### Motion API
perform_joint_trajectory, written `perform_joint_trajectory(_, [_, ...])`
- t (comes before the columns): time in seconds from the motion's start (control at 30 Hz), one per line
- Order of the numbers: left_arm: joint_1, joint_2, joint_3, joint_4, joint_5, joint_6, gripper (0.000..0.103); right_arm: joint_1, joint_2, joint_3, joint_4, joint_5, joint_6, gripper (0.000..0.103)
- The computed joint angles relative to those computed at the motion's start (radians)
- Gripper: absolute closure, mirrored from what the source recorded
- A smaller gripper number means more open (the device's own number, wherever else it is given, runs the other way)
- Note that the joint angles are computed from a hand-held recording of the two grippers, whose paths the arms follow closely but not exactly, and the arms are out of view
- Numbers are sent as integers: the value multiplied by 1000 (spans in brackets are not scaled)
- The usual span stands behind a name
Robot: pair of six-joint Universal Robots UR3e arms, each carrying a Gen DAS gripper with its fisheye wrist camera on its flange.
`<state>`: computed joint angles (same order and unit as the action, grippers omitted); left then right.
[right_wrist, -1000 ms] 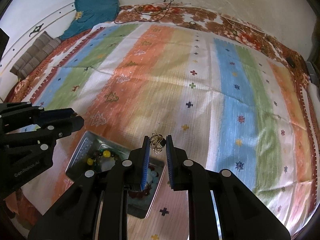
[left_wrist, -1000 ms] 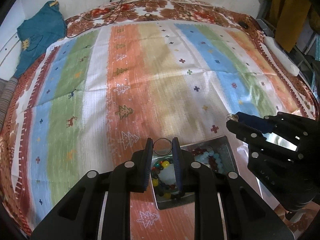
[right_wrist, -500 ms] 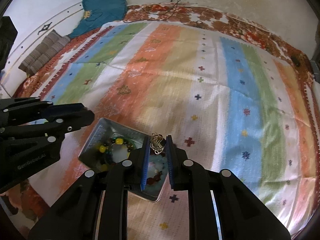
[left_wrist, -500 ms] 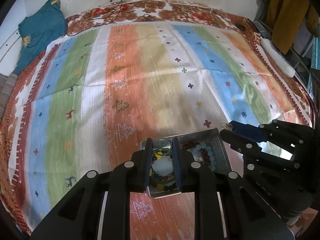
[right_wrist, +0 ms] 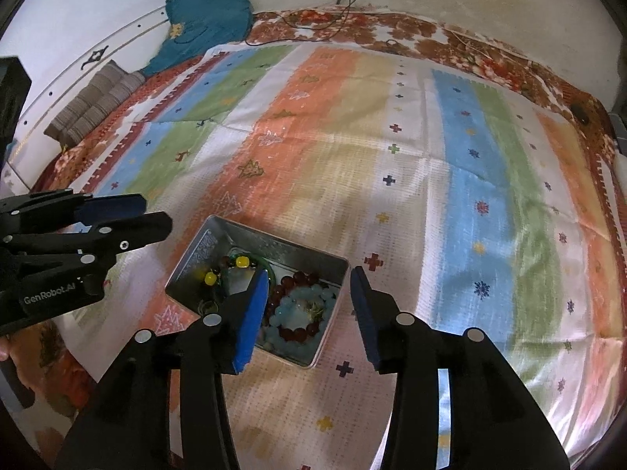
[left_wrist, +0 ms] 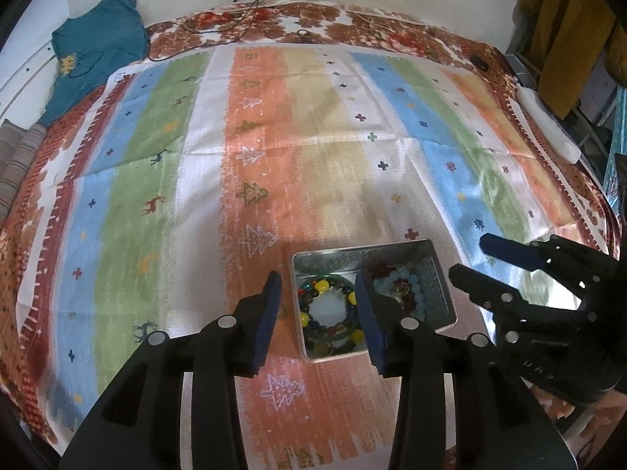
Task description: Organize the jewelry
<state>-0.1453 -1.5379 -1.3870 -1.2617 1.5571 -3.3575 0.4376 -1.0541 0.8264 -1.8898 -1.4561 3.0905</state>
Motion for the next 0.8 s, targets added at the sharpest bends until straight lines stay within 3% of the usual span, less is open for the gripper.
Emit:
perform_joint_trajectory(0.2, [-29, 64, -38, 3, 29, -10, 53, 13, -84, 122, -85, -69, 11, 46])
perform_joint_trajectory(0.47, [-94, 160, -103, 17, 78, -19, 33, -2, -208, 282, -167, -50, 13, 36])
perform_joint_trajectory(0.63, [-87, 215, -158, 44, 81, -43, 30, -4, -273, 363, -211, -47, 20, 31])
perform_joint_trajectory(0.8, [-101, 265, -213, 91, 120, -62, 19, -1, -311, 413, -226, -48, 6, 27])
